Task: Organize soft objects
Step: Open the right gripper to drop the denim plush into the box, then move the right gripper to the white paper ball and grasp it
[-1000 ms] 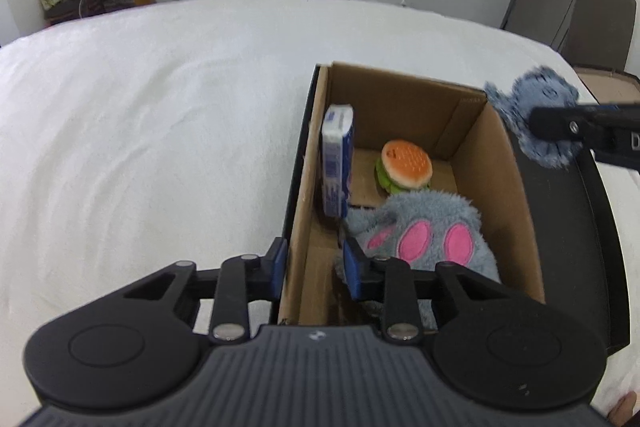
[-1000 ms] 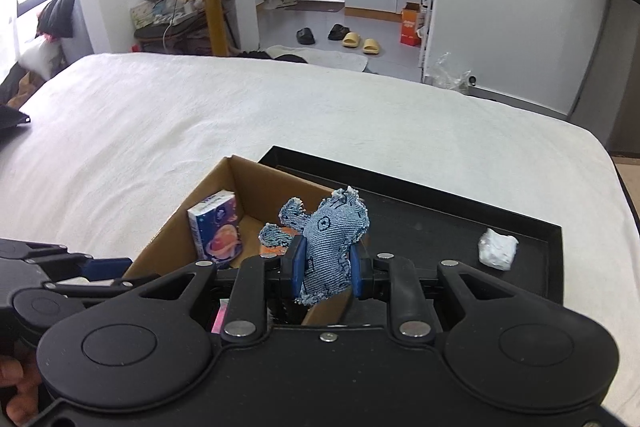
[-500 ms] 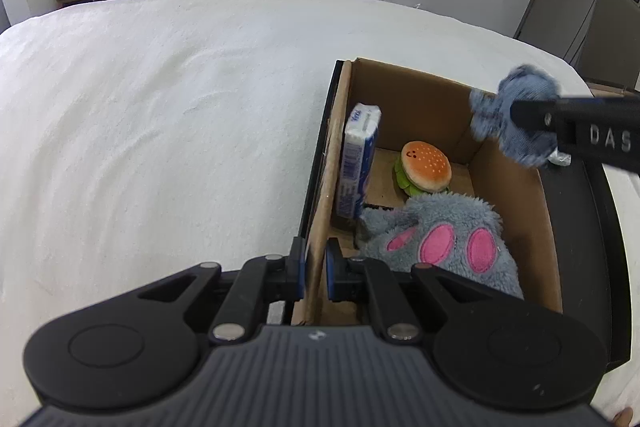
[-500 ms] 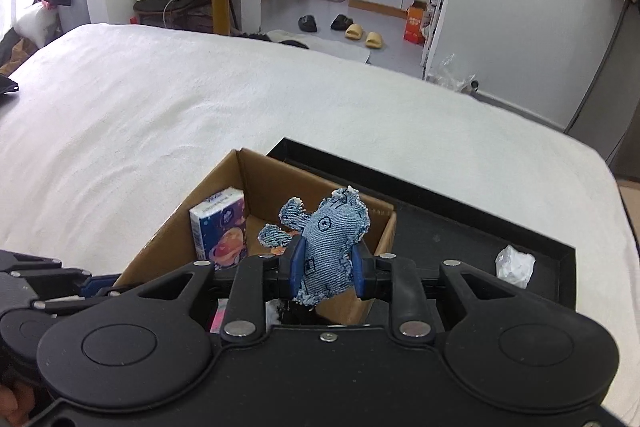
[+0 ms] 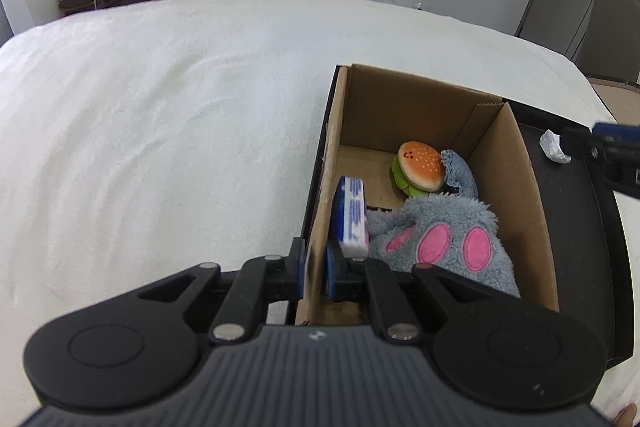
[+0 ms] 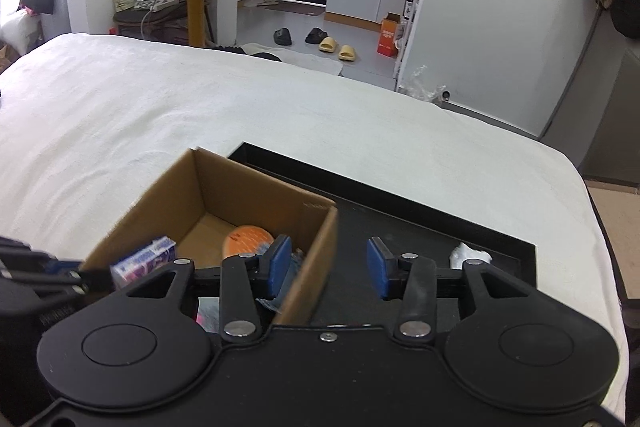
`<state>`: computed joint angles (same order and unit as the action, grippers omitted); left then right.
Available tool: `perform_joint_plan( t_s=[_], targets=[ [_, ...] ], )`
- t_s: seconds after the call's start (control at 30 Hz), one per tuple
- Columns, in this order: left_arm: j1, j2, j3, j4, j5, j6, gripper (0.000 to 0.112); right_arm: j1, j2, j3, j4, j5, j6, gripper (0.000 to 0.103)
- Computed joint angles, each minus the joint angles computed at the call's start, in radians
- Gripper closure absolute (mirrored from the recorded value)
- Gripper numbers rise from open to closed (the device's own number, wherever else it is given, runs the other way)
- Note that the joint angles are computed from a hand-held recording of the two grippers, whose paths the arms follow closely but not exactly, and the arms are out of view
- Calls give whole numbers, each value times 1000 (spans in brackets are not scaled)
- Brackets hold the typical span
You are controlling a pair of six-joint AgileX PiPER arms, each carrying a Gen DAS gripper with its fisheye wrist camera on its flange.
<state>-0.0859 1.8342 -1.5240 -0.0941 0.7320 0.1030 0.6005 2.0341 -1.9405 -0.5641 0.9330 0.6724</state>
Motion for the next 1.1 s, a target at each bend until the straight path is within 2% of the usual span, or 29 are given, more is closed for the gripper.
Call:
perform_joint_plan(
  t_s=[0.2, 0.47, 0.77, 0.87, 0.97, 1.0, 1.03, 1.1],
  targets=[
    [-41, -24, 15, 117, -24, -80, 101, -32, -86, 159, 4, -80, 37, 59],
    [-79, -5, -22, 226, 10, -193, 98, -87, -176, 344, -6, -233, 90, 53],
    [-157, 34, -87, 392, 55, -319, 87, -180, -214, 525, 28, -433, 181, 52],
    [-189, 56, -118, 459, 70, -365, 80, -206, -196, 534, -13, -454, 252, 49],
    [-222, 83, -150, 535, 90, -423, 71, -239, -174, 533, -34, -488, 316, 40],
    [-232, 94, -162, 557, 100, -439, 68, -249, -167, 537, -45, -497, 340, 34],
    [-241, 107, -177, 576, 112, -454, 66, -254, -160, 539, -73, -497, 371, 25],
    [-257, 131, -206, 605, 138, -477, 65, -251, -149, 545, -182, -485, 472, 14]
  ],
)
